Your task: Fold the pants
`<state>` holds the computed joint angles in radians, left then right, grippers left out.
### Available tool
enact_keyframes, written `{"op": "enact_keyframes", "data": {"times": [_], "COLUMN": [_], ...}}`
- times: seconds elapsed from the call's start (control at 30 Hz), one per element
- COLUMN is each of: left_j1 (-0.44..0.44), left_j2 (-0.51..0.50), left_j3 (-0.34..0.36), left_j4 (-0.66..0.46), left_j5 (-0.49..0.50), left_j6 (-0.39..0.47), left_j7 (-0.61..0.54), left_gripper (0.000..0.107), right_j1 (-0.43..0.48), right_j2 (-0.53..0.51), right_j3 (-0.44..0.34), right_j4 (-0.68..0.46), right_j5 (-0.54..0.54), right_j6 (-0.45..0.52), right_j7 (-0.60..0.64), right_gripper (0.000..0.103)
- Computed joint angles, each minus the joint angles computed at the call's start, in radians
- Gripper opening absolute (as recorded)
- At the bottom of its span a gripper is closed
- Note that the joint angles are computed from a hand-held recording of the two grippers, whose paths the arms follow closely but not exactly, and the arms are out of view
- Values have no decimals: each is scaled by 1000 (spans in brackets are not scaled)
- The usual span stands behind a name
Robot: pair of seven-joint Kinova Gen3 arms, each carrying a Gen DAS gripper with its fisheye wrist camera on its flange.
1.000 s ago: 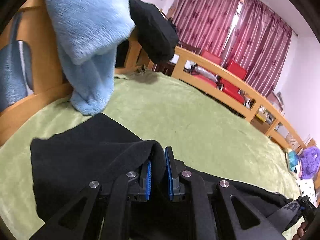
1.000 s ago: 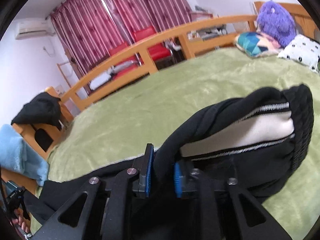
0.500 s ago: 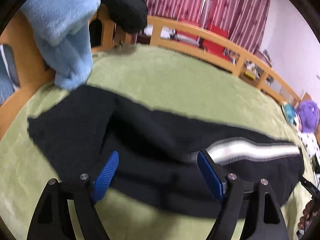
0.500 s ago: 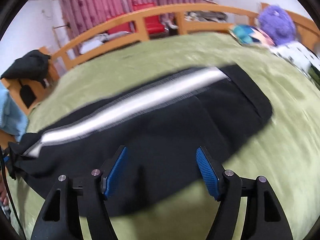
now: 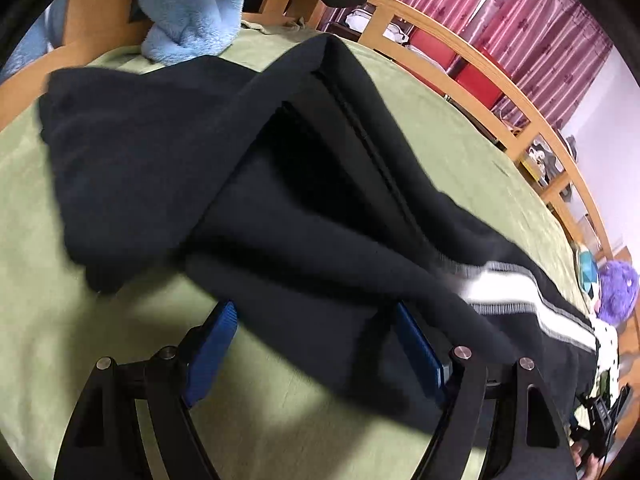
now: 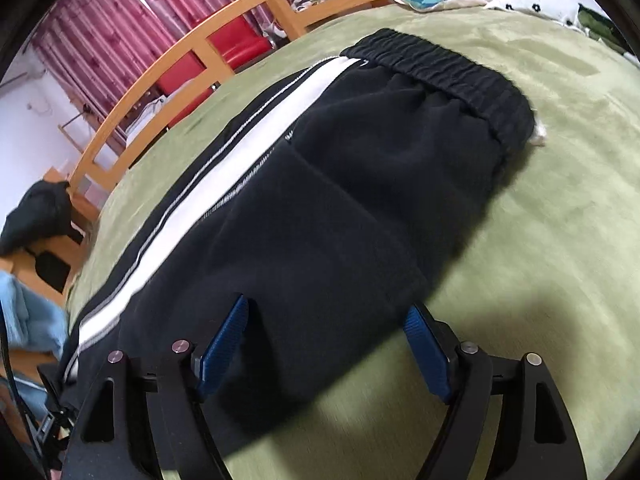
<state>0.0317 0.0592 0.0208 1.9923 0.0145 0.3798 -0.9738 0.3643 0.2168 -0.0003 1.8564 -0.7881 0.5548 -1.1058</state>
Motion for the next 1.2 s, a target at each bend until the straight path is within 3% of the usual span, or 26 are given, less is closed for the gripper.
{"op": "enact_keyframes", "data": {"times": [0.13,0.23,0.3,0.33,0.37,0.4,0.43,0.47,0.53,0.6,0.67,0.73,0.87,1.0,1.2], "left_j1": [-1,122,208,229,233,247,242,219,131,39,-5,1,101,72,86], "left_j2": [45,78,90,91,88,81,72,64,25,-11,-51,-114,-232,-345,-539], "left_j3": [-6,-102,-176,-193,-192,-204,-201,-182,-118,-38,11,7,-112,-78,28], "left_j4": [-35,-64,-66,-60,-52,-49,-46,-40,3,25,46,87,153,211,299], "left_j5": [-39,-162,-224,-254,-293,-327,-346,-348,-304,-239,-240,-220,-67,85,164], "left_j6": [-9,-1,-12,-21,-28,-17,-7,-13,-54,-54,-47,-38,-7,44,135], "left_j7": [79,193,275,315,355,378,385,376,335,272,257,217,56,-85,-82], "left_gripper": [78,78,78,76,63,44,37,23,16,13,12,12,12,11,11], "right_j1": [-13,-24,-92,-110,-110,-91,-54,-7,40,13,-5,-11,-38,-35,-7], "right_j2": [25,35,27,19,10,3,-1,-8,-15,-47,-92,-144,-251,-383,-534], "right_j3": [-10,-35,1,5,-6,-24,-52,-85,-109,-71,-47,-17,52,135,352], "right_j4": [-20,-12,-6,6,19,27,27,29,29,42,63,80,120,177,211], "right_j5": [0,3,67,91,99,91,67,26,-30,-21,-26,-34,42,133,243], "right_j6": [-32,-101,-147,-177,-201,-209,-200,-188,-159,-145,-145,-106,-32,48,241], "right_j7": [-24,-56,-125,-140,-139,-121,-90,-55,-12,-26,-26,-13,-53,-70,-17], "right_gripper": [83,86,82,64,53,34,24,20,15,13,12,12,12,11,12]}}
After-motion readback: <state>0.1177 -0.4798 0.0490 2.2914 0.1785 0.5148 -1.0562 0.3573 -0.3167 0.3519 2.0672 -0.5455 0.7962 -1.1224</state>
